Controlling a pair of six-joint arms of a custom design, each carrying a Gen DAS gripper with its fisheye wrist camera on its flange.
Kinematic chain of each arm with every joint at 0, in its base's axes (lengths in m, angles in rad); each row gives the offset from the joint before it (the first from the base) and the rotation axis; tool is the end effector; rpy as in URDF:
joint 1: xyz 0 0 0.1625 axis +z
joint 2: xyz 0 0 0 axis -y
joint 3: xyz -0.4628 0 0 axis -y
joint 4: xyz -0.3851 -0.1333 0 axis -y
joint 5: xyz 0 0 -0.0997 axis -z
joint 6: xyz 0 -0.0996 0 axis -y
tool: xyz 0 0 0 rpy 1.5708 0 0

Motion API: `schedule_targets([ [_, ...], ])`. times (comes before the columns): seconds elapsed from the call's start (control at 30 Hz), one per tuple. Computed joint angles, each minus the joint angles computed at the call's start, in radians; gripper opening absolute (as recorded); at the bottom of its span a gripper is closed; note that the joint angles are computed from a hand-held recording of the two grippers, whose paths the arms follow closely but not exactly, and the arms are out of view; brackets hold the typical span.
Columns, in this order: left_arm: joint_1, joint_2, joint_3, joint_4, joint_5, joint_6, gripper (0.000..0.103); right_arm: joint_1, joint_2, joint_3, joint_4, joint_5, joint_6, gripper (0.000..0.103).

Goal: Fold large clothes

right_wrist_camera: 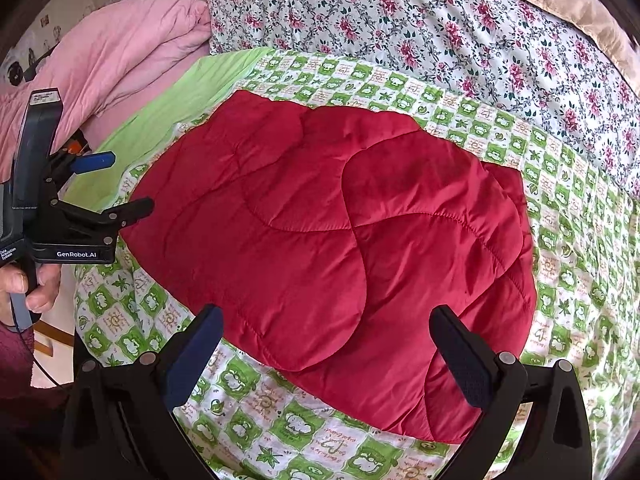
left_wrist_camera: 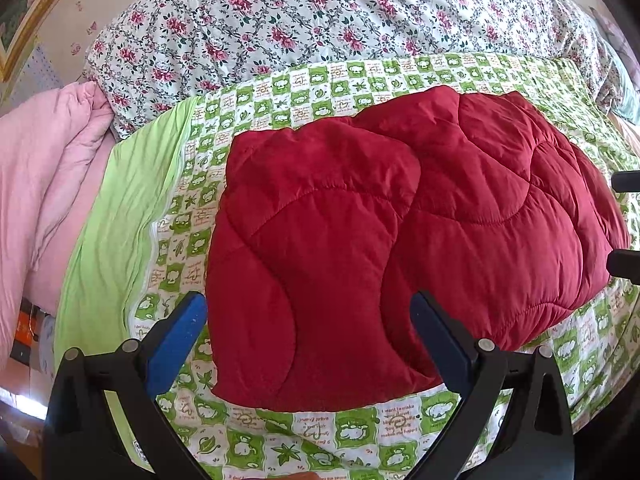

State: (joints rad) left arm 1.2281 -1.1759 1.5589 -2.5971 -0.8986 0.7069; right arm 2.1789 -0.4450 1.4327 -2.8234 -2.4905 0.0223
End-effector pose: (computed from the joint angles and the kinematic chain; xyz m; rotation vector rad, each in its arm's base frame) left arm -0.0384 -0.6889 0.4432 0.9234 2.1310 -0.6101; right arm 0.4682 -0.5779 0.0081 0.5112 -2.2132 0.6351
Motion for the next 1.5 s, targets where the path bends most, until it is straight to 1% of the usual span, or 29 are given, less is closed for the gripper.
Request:
schedule_targets([
  [0.23,0.001,0.008,-0.009,0.003,0.002,-0.006,0.102,-0.001,0.003,-0.006,0.004,0.001,0.000,0.103],
  [0.57,0.001,0.014,-0.013,0.004,0.004,-0.006,0.102,-0.011,0.008,-0.027,0.012,0.006,-0.025,0.103],
  [1.5,-0.005,0.005,-0.016,0.007,-0.007,0.010,0.102,0.007,0.011,-0.037,0.010,-0.021,-0.040,0.103],
])
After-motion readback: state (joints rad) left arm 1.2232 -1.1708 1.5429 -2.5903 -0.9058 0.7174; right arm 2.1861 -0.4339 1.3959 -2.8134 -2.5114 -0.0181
